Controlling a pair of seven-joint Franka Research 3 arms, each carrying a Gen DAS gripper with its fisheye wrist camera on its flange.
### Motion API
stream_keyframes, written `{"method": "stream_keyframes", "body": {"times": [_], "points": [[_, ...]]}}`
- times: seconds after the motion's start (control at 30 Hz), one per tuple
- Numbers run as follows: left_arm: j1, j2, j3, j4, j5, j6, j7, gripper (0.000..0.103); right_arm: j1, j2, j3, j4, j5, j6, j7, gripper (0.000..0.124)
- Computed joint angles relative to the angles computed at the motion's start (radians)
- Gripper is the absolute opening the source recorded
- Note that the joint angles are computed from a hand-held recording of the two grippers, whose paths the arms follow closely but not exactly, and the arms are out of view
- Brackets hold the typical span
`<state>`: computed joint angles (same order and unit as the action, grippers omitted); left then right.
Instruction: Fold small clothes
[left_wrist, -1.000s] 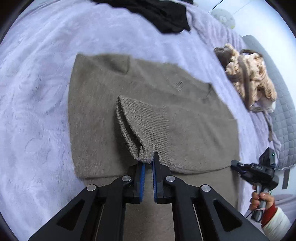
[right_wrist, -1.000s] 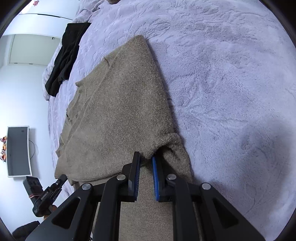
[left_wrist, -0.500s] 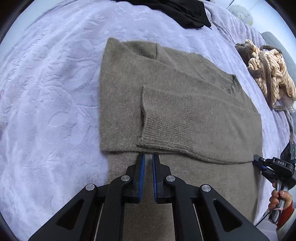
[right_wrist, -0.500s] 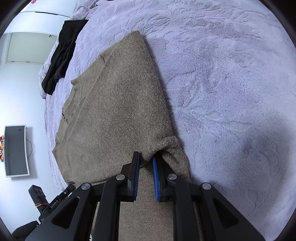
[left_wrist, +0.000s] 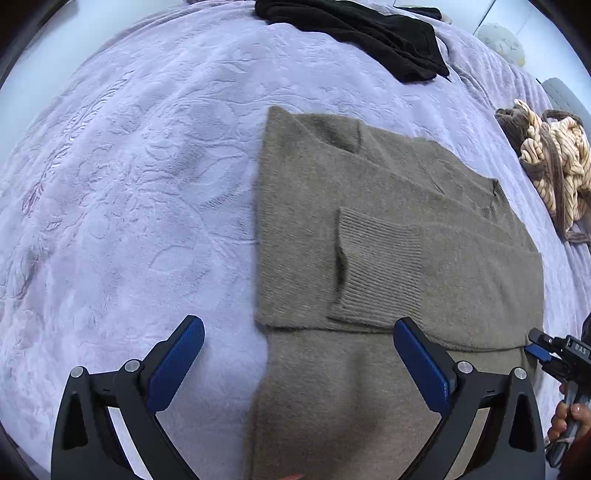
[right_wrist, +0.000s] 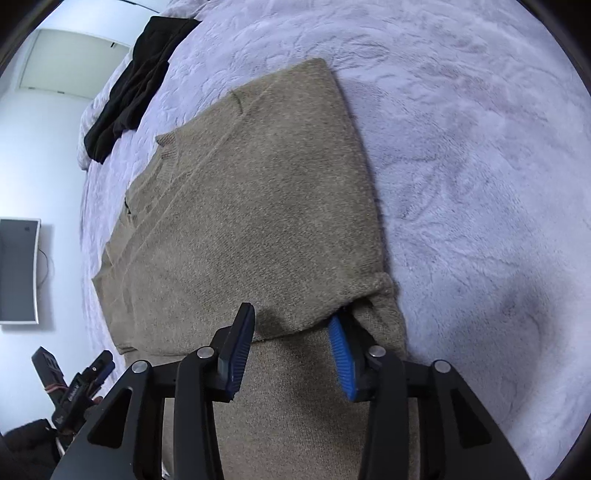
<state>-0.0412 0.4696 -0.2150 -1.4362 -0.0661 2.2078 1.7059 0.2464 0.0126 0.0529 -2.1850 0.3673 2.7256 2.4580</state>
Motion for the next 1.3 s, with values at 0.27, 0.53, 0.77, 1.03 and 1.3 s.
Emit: {"method": "stream_keyframes", "body": {"times": [0.27, 0.53, 0.77, 1.03, 1.3], "points": [[0.085, 0.184, -0.054, 0.238, -0.187, -0.23, 0.054, 0.079, 0.014, 0.012, 0.008, 0.033, -0.013, -0.028, -0.019, 0.046], [0.106, 0.156, -0.061, 0.216, -0.256, -0.202, 0.143, 0.017, 0.022, 0.014, 0.01, 0.052, -0.013, -0.035, -0.022, 0.046], [0.065, 0.175, -0.027, 0.226, -0.166, -0.168, 0.14, 0.021, 0.023, 0.03, 0.011, 0.053, 0.024, -0.039, -0.054, 0.046], [0.035, 0.15, -0.006, 0.174, -0.065, -0.095, 0.086, 0.073, 0.023, 0.038, 0.008, 0.064, 0.018, -0.055, -0.06, 0.046], [0.007, 0.173, 0.006, 0.218, 0.0, -0.145, 0.042, 0.082, 0.03, 0.04, 0.007, 0.087, -0.04, -0.093, -0.025, 0.046]]}}
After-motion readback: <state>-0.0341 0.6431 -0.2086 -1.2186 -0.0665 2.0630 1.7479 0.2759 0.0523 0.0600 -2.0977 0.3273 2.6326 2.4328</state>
